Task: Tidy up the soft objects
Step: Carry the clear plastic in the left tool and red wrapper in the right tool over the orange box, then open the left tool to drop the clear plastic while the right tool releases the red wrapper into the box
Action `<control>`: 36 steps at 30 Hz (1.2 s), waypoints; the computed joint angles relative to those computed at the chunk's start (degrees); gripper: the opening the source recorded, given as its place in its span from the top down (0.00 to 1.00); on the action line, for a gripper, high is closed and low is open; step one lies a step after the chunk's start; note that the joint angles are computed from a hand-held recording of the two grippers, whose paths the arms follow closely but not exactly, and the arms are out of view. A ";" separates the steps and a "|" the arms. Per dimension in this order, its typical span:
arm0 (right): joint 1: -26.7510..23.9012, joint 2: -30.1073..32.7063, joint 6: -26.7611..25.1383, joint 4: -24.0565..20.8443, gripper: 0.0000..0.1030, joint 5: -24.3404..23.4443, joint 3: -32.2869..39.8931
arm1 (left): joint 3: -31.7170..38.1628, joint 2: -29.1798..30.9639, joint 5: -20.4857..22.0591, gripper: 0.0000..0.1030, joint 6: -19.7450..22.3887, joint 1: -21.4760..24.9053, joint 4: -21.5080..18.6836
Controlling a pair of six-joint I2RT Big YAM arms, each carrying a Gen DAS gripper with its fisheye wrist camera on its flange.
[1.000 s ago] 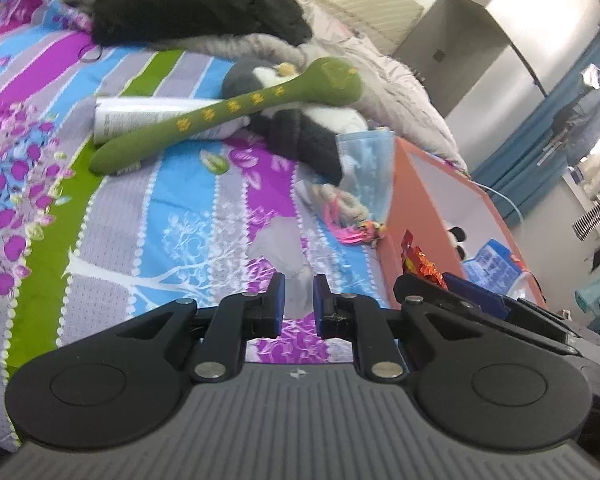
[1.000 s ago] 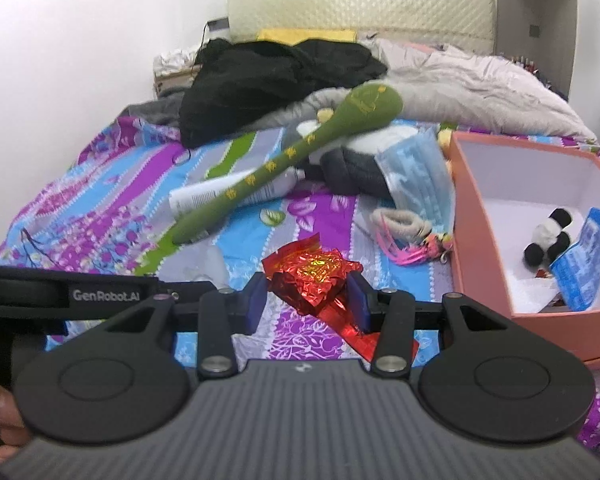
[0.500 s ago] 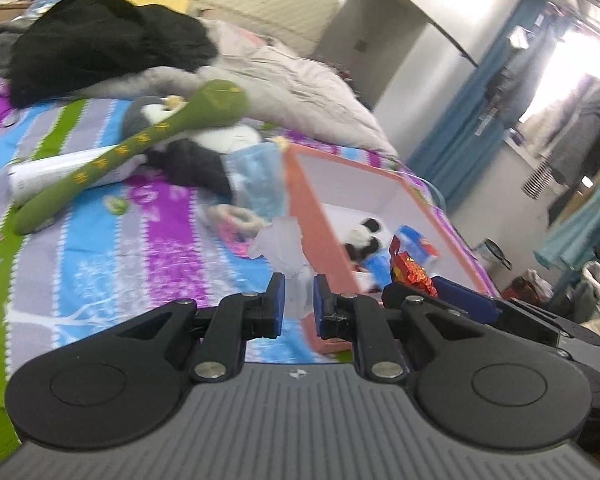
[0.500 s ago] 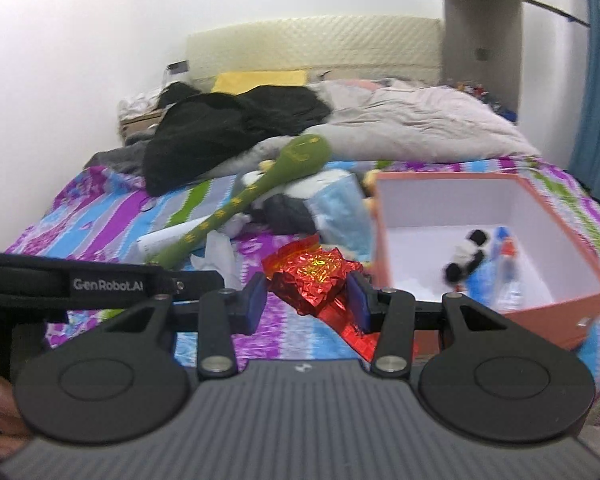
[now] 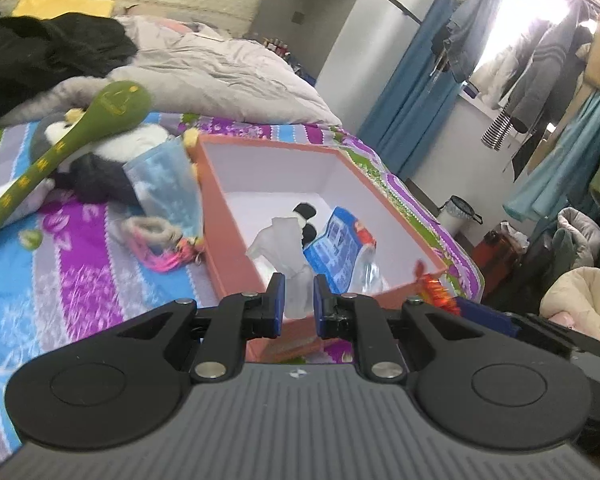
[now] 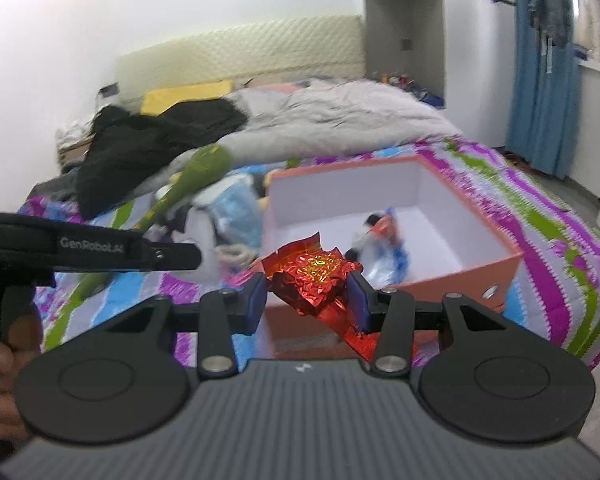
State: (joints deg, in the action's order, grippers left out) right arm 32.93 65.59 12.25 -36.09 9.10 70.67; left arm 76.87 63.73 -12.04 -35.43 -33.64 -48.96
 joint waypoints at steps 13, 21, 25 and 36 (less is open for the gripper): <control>-11.38 14.15 -2.43 -5.31 0.54 -2.86 14.51 | 19.92 19.41 10.29 0.83 8.83 6.72 -4.95; -15.27 22.33 1.05 -13.98 0.54 -5.77 21.54 | 29.17 29.60 15.04 0.83 11.48 8.47 -12.91; -15.30 24.15 0.89 -15.31 0.54 -4.90 22.41 | 31.39 32.34 15.45 0.82 11.10 8.84 -14.46; -15.32 21.16 3.08 -11.09 0.45 -7.06 18.60 | 29.43 30.22 13.56 0.66 11.33 8.46 -12.65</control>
State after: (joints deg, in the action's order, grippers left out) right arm 17.60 86.75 15.34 -47.18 2.05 89.27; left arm 106.30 93.95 1.51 -24.11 -25.18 -61.62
